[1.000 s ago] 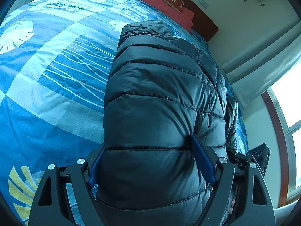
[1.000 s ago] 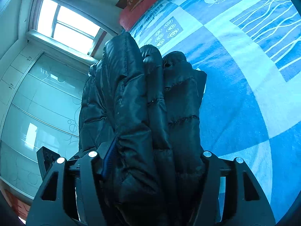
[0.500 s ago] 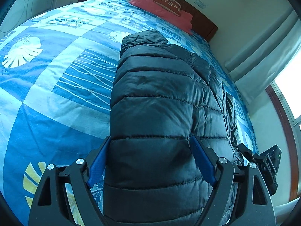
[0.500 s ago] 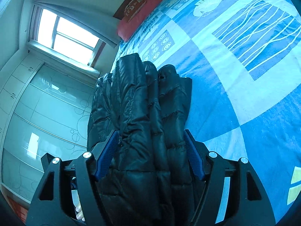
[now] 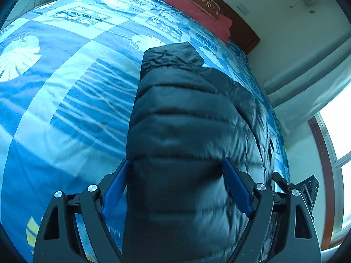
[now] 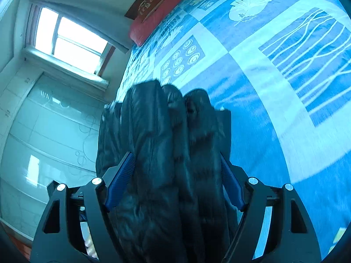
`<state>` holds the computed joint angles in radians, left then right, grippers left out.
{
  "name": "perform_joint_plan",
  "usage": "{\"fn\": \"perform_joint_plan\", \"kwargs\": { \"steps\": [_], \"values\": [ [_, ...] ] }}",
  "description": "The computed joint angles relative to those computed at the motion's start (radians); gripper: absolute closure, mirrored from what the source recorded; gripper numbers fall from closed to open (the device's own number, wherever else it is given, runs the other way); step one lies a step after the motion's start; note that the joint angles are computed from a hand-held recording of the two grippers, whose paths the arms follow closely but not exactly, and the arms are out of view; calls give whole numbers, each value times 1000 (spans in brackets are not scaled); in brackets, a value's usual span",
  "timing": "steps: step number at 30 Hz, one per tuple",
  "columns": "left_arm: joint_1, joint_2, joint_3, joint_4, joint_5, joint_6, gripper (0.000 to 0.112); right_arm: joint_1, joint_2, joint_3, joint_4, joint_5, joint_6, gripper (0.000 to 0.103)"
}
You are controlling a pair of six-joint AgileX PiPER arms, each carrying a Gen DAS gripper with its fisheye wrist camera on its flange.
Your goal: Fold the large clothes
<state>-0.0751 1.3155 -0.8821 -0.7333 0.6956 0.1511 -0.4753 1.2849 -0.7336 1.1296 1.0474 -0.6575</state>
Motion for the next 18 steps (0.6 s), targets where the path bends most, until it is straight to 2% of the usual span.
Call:
{"fn": "perform_joint_plan", "kwargs": {
  "steps": [1, 4, 7, 10, 13, 15, 18],
  "values": [
    [-5, 17, -13, 9, -7, -4, 29, 16, 19, -9, 7, -23, 5, 23],
    [-63, 58, -60, 135, -33, -90, 29, 54, 65, -23, -28, -80, 46, 49],
    [-139, 78, -82, 294, -65, -217, 30, 26, 97, 6, 10, -74, -10, 56],
    [-213, 100, -64, 430, -136, -350, 29, -7, 144, 43, 84, -55, -92, 56],
    [-171, 119, -51, 312, -142, -236, 29, -34, 149, 60, 111, -20, -120, 55],
    [-132, 98, -34, 224, -126, -134, 29, -51, 106, 66, 85, -6, -102, 51],
    [-112, 28, -5, 253, -98, -161, 28, -85, 13, 81, 33, 26, -70, 44]
  ]
}}
